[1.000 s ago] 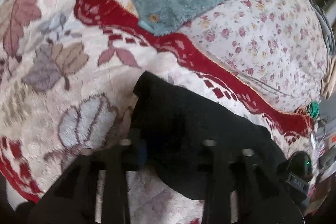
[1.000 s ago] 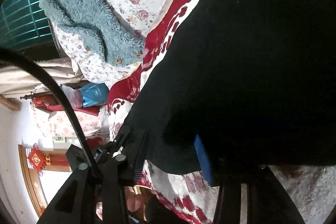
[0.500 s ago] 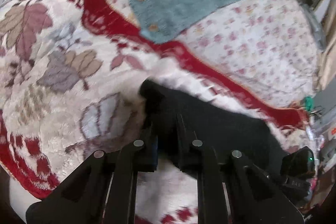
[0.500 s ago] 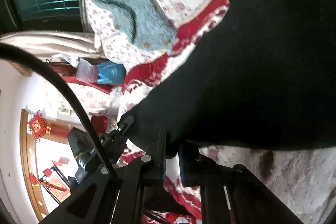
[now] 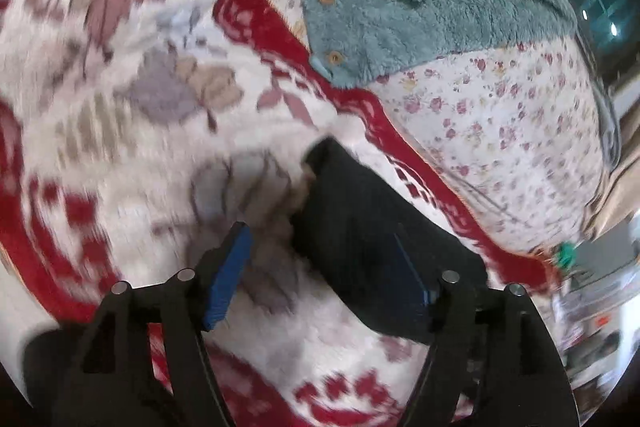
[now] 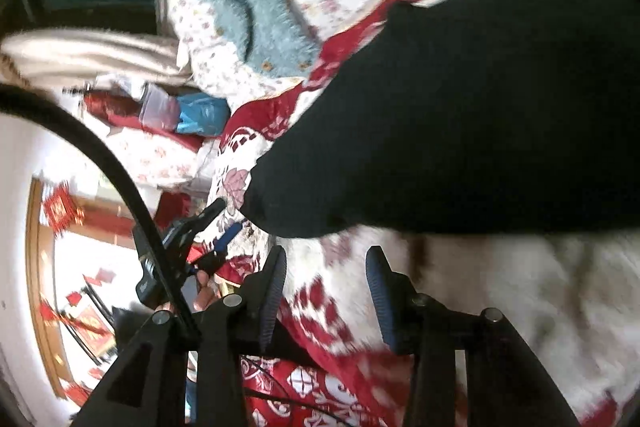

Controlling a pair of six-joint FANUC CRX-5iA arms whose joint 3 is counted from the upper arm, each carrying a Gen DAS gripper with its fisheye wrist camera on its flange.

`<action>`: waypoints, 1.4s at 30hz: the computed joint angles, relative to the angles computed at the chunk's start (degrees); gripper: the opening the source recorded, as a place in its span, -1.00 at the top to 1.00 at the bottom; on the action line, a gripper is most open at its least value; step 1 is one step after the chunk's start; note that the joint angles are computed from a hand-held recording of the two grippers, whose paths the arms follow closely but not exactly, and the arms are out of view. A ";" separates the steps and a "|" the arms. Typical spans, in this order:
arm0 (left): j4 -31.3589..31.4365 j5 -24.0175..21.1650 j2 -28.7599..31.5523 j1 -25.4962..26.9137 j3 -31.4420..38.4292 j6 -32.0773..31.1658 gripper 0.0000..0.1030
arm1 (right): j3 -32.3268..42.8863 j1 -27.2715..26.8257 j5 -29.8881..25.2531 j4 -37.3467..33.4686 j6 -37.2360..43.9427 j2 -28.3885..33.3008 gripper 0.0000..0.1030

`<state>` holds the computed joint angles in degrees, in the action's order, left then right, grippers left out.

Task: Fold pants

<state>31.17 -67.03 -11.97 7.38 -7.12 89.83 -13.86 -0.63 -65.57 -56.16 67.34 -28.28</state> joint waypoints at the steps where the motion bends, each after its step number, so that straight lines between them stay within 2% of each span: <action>1: -0.11 -0.63 0.02 -0.47 -0.29 1.18 -0.37 | -1.11 -0.58 0.32 0.00 -0.58 -0.84 0.23; 5: 0.21 -0.77 0.92 -3.25 -1.80 5.98 -0.37 | -3.70 -6.59 -1.25 -5.78 0.93 -2.68 0.23; 8: -3.53 1.62 1.26 -6.41 -1.08 10.48 -0.38 | -3.13 -6.49 -1.60 -4.23 1.07 -2.96 0.23; 9: -4.93 2.44 1.50 -7.34 -0.48 11.99 -0.43 | -3.01 -6.36 -1.52 -3.76 1.07 -2.97 0.22; 11: -5.22 3.79 1.88 -8.14 -0.43 14.14 -0.66 | -3.28 -7.65 -1.66 -4.38 1.61 -3.32 0.22; 12: -5.70 4.73 1.75 -8.64 -0.51 16.14 -0.67 | -3.47 -8.57 -2.02 -4.70 1.62 -3.81 0.22; 14: -5.47 6.18 1.37 -9.11 -1.44 17.36 -0.68 | -4.22 -10.32 -2.42 -5.91 1.59 -4.85 0.22; 16: -1.80 5.04 2.50 -9.40 -2.69 15.96 -0.68 | -4.78 -11.24 -2.28 -6.80 1.63 -5.27 0.23; 17: -2.35 4.41 3.01 -10.31 -2.42 16.72 -0.68 | -5.01 -12.12 -2.94 -7.32 1.69 -5.68 0.23; 19: -7.07 6.35 2.38 -12.38 -1.27 17.96 -0.68 | -4.98 -12.78 -3.45 -7.79 1.59 -5.63 0.23; 24: -6.04 9.52 3.14 -11.95 -2.05 19.15 -0.73 | -5.46 -13.56 -3.11 -8.30 2.25 -5.98 0.23; 25: -5.14 9.84 3.42 -11.71 -2.10 18.42 -0.69 | -6.07 -12.84 -1.19 -7.36 1.15 -6.76 0.23; 26: -5.06 10.08 3.76 -11.64 -1.75 17.85 -0.16 | -6.74 -12.43 0.56 -6.75 -0.21 -7.51 0.23; 27: -6.49 8.62 5.06 -11.87 0.30 16.37 0.21 | -7.24 -12.99 1.06 -7.23 -0.80 -7.90 0.23; 28: -6.43 7.14 6.15 -11.77 1.63 14.47 0.43 | -7.87 -13.33 1.92 -7.68 -1.83 -8.37 0.23; 29: -5.15 6.86 6.74 -11.40 1.96 12.56 0.57 | -8.15 -13.41 2.32 -7.82 -2.56 -8.53 0.23; 35: -3.18 5.99 5.78 -9.40 4.98 5.39 0.64 | -4.81 -13.27 -0.81 -6.09 -1.45 -7.78 0.22; 38: -7.83 5.21 5.36 -9.68 6.01 4.78 0.64 | -3.71 -14.53 -0.78 -6.90 1.07 -7.79 0.22; 41: -11.17 1.63 7.14 -9.83 6.18 7.07 0.63 | -3.80 -11.34 2.19 -2.92 -0.81 -6.68 0.21; 42: -10.90 1.84 6.81 -9.53 5.14 7.00 0.62 | -3.79 -10.90 1.71 -2.41 -1.10 -5.52 0.21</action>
<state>20.27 -65.19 -5.16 -2.15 -1.98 96.83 -17.64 -11.52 -63.86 -58.57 66.24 -33.80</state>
